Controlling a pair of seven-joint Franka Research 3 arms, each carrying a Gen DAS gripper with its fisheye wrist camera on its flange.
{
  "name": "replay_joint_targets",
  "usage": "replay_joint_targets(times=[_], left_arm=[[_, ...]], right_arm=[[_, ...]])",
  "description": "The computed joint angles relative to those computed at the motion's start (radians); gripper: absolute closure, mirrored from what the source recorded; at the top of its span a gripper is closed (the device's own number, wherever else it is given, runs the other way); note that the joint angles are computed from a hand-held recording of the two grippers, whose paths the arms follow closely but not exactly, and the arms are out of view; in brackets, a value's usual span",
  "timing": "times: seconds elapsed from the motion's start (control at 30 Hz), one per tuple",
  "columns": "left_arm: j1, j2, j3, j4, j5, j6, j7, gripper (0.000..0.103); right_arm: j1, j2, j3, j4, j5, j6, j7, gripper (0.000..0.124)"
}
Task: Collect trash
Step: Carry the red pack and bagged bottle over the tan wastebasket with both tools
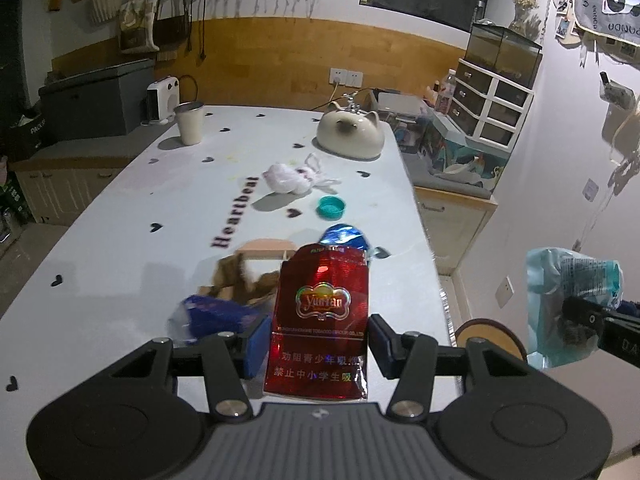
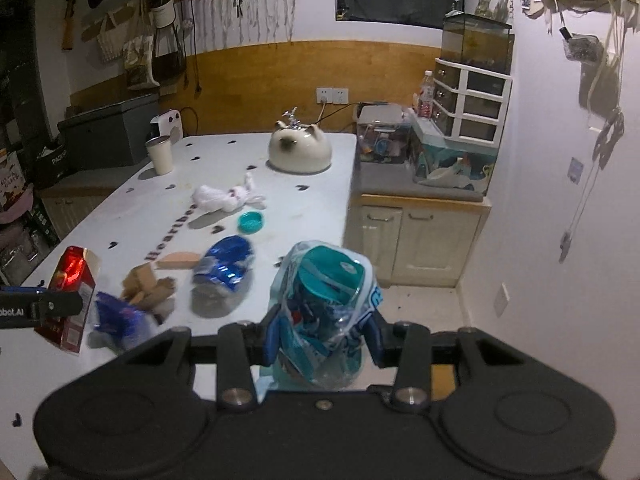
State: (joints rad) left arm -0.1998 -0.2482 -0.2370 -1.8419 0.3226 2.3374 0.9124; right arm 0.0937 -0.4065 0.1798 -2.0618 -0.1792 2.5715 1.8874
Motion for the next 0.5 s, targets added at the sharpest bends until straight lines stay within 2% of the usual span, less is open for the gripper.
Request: replay_joint_targets(times=[0.13,0.23,0.37,0.5], left_arm=[[-0.017,0.113,-0.056,0.128,0.082,-0.056,-0.093,0.050],[-0.056,0.205,-0.072,0.228,0.142,-0.088,-0.144,0.050],[-0.134,0.351,-0.069,0.401,0.208,-0.142,-0.178,0.050],[-0.228,0.514,-0.040,0.609,0.252,-0.197,-0.166,0.050]], right_arm=[[0.016,0.020,-0.083,0.007,0.061,0.032,-0.133,0.081],[0.017,0.044,-0.136,0.023,0.129,0.049,-0.239,0.081],[-0.001,0.081,-0.188,0.050,0.205,0.067,-0.370,0.081],[-0.034,0.123,-0.224,0.083,0.266,0.072,-0.465,0.081]])
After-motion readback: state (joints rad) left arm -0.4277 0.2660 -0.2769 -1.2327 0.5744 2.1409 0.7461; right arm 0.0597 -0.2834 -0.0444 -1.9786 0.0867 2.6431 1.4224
